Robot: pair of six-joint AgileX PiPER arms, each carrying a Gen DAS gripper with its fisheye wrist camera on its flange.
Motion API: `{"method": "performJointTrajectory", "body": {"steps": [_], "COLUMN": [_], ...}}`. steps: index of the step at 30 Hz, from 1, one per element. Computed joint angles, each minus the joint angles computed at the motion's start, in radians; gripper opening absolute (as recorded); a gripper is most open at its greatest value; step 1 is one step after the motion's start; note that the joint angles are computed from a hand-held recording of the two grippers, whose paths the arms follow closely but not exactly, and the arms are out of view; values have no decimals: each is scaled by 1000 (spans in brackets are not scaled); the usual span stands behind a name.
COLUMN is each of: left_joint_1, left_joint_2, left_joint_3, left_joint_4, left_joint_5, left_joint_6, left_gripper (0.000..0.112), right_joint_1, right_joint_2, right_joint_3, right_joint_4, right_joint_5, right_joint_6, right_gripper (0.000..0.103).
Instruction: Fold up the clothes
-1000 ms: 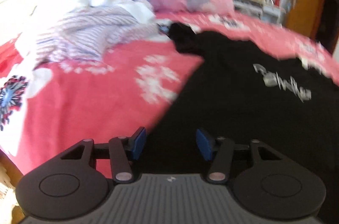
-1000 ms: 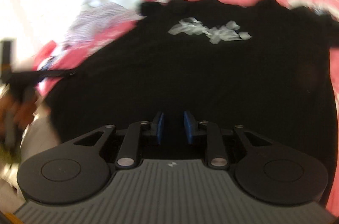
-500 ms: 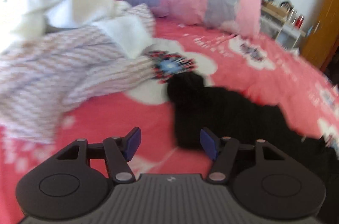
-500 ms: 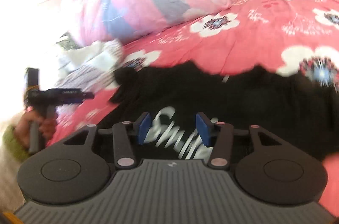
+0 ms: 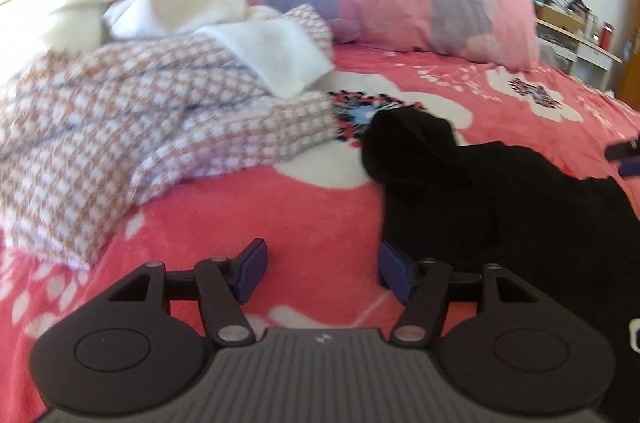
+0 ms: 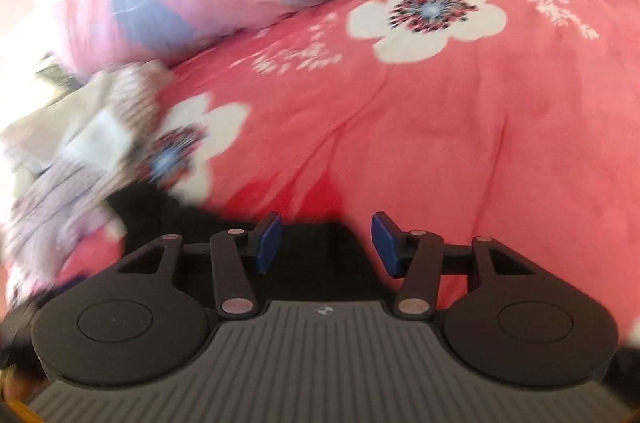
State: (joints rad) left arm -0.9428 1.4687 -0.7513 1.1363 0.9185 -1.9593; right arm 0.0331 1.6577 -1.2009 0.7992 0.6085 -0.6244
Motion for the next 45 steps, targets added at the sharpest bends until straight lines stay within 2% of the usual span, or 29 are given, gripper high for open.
{"method": "performJointTrajectory", "body": {"steps": [2,3,7,10,12,13,14,15,16,21,24,28,31,33,34,36,38,40,43,45], "left_joint_1": [-3,-5,-7,-8,-8,-8,-7,-7,-7,-7,-9,-13,-16,-16,-16,-16,-15,-15,-14,-14], "left_joint_2": [1,2,3,3,4,2,1,0,-1,-4,0,10,15,15,15,14,13,13,12,12], "left_joint_3": [4,6,13,17,19,21,23,24,25,30,28,24,24,24,24,23,24,23,23,23], "left_joint_4": [3,5,13,20,24,25,27,28,28,30,30,30,33,33,33,31,31,30,30,30], "left_joint_5": [15,22,28,28,28,27,25,25,25,29,35,43,47,46,46,47,47,47,46,46], "left_joint_6": [-24,-36,-55,-65,-70,-73,-75,-78,-81,-95,-95,-92,-93,-93,-93,-91,-90,-88,-87,-87], "left_gripper": [63,63,63,63,63,63,63,63,63,63,63,63,63,63,63,63,63,63,63,63], "right_joint_1": [20,31,133,204,224,226,225,218,217,251,263,275,246,210,182,105,32,-23,-63,-74], "right_joint_2": [66,105,224,295,318,316,314,313,306,225,244,308,313,291,268,217,159,86,11,6], "right_joint_3": [-87,-147,-322,-390,-403,-394,-390,-396,-390,-266,-250,-253,-237,-232,-218,-196,-174,-126,-46,-4], "right_joint_4": [28,34,-109,-230,-257,-251,-238,-217,-204,-116,-104,-179,-49,-8,35,115,119,87,37,46], "right_joint_5": [34,86,170,166,162,154,158,181,185,-22,-117,-180,-208,-210,-201,-113,3,81,178,239], "right_joint_6": [-52,-76,-51,-19,-21,-38,-55,-68,-85,-212,-198,-115,-170,-134,-146,-171,-158,-165,-209,-262], "right_gripper": [49,49,49,49,47,36,7,0,0,0,0,0,2,3,4,6,17,20,20,18]}}
